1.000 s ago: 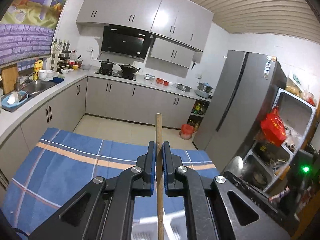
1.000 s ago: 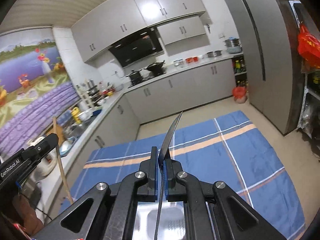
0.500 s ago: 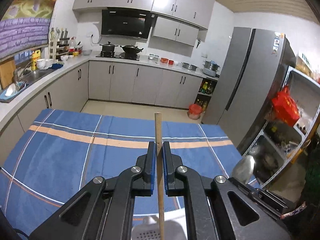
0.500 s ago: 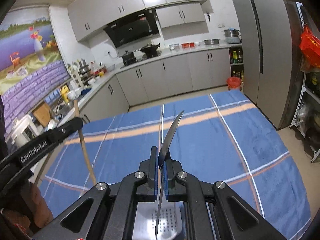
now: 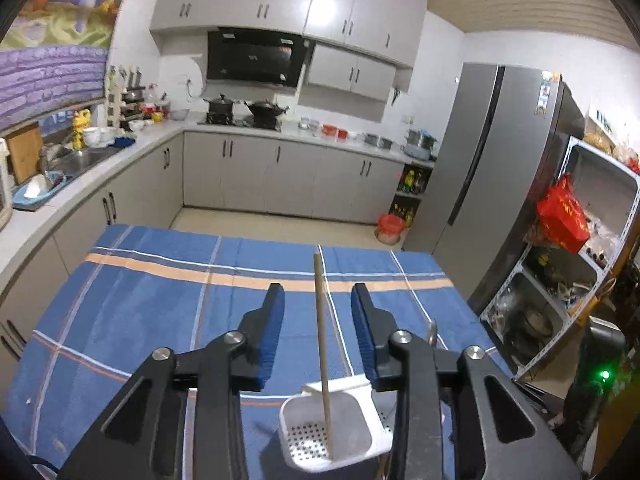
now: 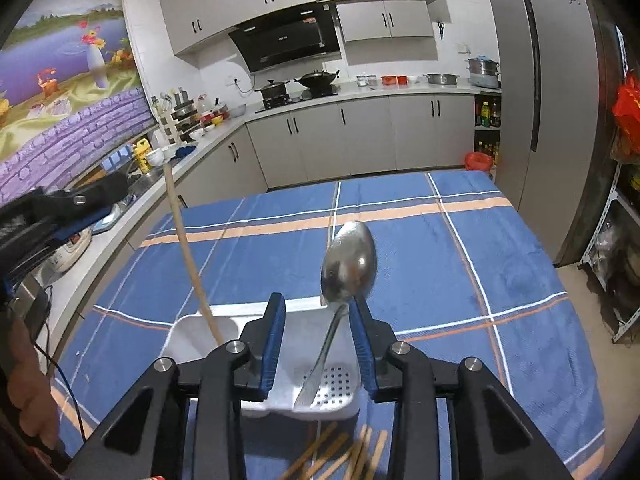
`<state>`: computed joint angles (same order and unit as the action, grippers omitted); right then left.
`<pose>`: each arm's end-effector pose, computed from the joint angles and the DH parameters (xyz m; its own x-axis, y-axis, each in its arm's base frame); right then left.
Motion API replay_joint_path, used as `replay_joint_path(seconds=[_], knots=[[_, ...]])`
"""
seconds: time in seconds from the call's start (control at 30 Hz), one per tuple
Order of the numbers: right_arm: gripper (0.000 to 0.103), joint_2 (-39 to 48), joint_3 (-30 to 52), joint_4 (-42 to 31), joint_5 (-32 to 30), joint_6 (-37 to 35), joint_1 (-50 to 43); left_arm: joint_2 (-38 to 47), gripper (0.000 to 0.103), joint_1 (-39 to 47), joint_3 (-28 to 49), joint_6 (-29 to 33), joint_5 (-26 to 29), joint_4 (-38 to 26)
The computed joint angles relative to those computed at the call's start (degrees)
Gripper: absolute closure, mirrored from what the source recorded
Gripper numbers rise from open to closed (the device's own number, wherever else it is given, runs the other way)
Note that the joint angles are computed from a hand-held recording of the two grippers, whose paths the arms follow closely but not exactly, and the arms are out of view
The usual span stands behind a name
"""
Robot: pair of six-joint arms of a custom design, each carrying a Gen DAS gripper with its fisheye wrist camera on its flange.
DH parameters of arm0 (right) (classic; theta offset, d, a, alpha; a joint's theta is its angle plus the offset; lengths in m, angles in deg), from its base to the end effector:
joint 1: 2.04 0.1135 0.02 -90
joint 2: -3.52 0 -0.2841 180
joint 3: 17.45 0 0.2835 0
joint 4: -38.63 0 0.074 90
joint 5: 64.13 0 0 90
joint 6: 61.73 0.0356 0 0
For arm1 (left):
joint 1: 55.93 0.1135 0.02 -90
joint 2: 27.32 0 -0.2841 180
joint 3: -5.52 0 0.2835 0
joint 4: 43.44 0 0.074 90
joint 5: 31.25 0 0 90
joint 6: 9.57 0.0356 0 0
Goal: Organize utensils
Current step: 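Drop the chopstick and metal spoon into the caddy, opening both tools, then grasp another chopstick with the left tool while the right tool grasps the white plastic spoon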
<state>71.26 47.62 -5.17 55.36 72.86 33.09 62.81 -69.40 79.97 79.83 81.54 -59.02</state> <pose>0.2292 0.1398 0.2871 -0.5792 0.3396 -0.7410 0.2570 0.9388 0.2293 0.3711 -0.1031 0.2655 -0.5102 0.1123 -0.8527 0.5314 0.8207 -0.2099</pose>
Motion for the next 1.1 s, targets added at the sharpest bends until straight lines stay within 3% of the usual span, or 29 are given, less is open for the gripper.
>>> replay_joint_path(seconds=[0.17, 0.27, 0.4, 0.53, 0.67, 0.93, 1.1], knots=[[0.061, -6.7, -1.9, -8.3, 3.0, 6.0, 7.9, -9.6, 0.063, 4.7, -6.1, 1.7, 2.7, -3.3], [0.060, -10.8, -5.3, -12.6, 0.4, 10.9, 13.1, -13.8, 0.062, 8.0, -9.6, 4.1, 5.2, -7.3], [0.060, -14.3, -11.2, -14.2, -4.7, 18.0, 23.2, -15.9, 0.062, 10.9, -15.2, 9.4, 6.4, -12.5], [0.060, -12.7, -14.7, -10.6, -7.4, 24.2, 34.1, -13.9, 0.062, 11.2, -19.4, 14.3, 7.1, -17.0], [0.061, -6.9, -13.6, -6.9, -7.8, 23.6, 37.8, -8.4, 0.062, 8.2, -22.0, 17.9, 5.2, -16.5], [0.061, 2.5, -12.7, -1.3, -10.8, 15.9, 33.2, 2.3, 0.063, -0.4, -20.3, 18.1, 2.5, -13.0], [0.064, 4.0, -12.7, 0.2, -10.0, 15.9, 33.4, 5.4, 0.069, -4.9, -18.2, 20.2, -0.1, -12.6]])
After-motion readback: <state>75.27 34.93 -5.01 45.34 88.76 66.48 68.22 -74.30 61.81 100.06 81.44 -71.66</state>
